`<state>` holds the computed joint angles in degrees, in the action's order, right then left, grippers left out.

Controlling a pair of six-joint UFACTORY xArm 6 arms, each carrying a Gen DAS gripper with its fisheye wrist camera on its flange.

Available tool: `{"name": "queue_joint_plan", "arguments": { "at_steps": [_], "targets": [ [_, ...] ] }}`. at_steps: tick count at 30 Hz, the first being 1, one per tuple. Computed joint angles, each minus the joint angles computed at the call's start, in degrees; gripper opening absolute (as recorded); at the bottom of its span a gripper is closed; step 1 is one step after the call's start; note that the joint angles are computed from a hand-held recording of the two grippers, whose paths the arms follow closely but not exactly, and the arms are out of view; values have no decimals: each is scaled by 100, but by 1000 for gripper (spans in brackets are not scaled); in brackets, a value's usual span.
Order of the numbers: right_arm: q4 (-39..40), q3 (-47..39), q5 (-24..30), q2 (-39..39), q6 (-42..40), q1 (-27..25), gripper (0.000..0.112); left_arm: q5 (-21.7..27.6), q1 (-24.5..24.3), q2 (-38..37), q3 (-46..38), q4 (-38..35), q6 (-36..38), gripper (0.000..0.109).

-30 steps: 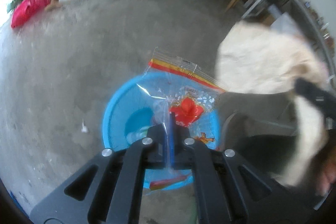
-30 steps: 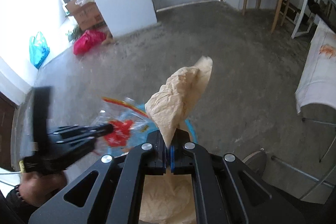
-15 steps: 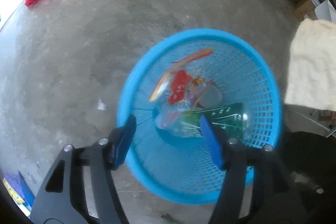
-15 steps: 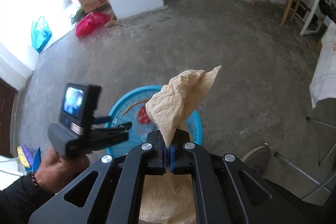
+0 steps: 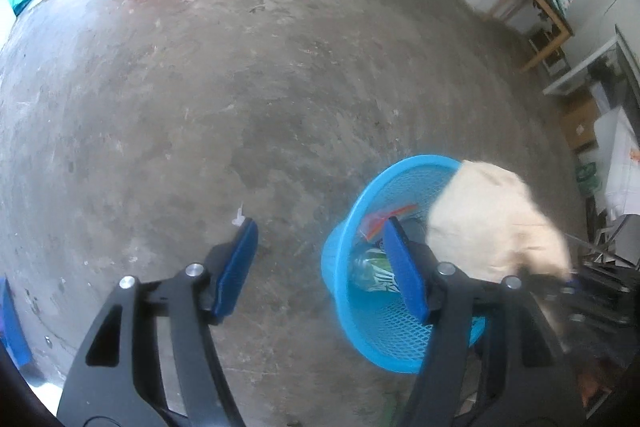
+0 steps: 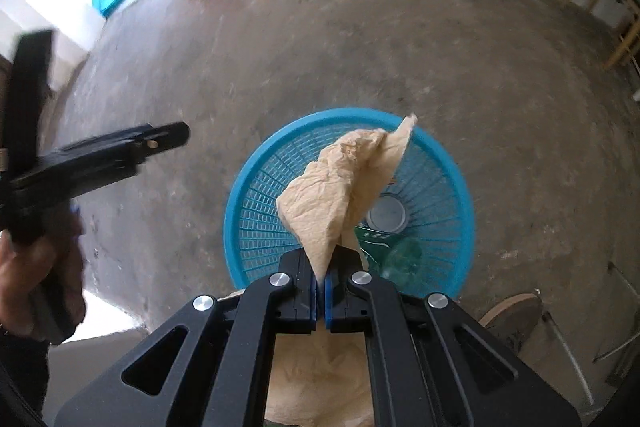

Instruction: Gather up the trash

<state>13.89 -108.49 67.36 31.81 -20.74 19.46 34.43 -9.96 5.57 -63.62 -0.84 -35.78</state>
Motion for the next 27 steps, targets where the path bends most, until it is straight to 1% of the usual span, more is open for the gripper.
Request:
{"name": "queue_joint_plan", "arguments": {
  "at_steps": [1,2,3,4,5,6,8,12,14,17,19,20,23,27],
  "targets": [
    [-41,-5,-18,58,0,35,4,-8,-16,-35,19,45,-27,61],
    [-205,-26,-66,180,21,100,19,-23,-24,-53,41,58,-38,61],
    [-479,45,-228,263,43,170,61,-19,-32,-90,57,36,-30,61],
    [-593,189,-387,230,39,181,82,-22,-41,-124,59,-6,-1,61],
    [-696,431,-665,173,32,175,97,-53,-45,-125,73,43,-23,61],
    [-724,485,-703,177,17,161,97,-52,-58,-147,59,86,-31,61],
    [-716,174,-325,327,137,57,97,-76,-91,-135,0,121,0,61],
    [-41,-28,-444,211,407,-240,97,-81,-180,-49,-303,164,9,61],
    [437,-105,-587,78,660,-487,97,-85,-242,-4,-482,131,62,61],
    [1046,-250,-728,-170,793,-866,97,-21,-388,85,-813,162,162,61],
    [1301,-303,-794,-397,657,-1140,97,14,-514,172,-1082,128,281,62],
    [1335,-265,-835,-510,604,-1238,97,56,-580,248,-1243,88,338,65],
    [1471,-324,-884,-807,459,-1685,97,127,-797,532,-1751,-111,555,66],
    [1593,-451,-858,-1212,62,-2369,97,373,-1220,1174,-2913,-357,1049,66]
  ]
}}
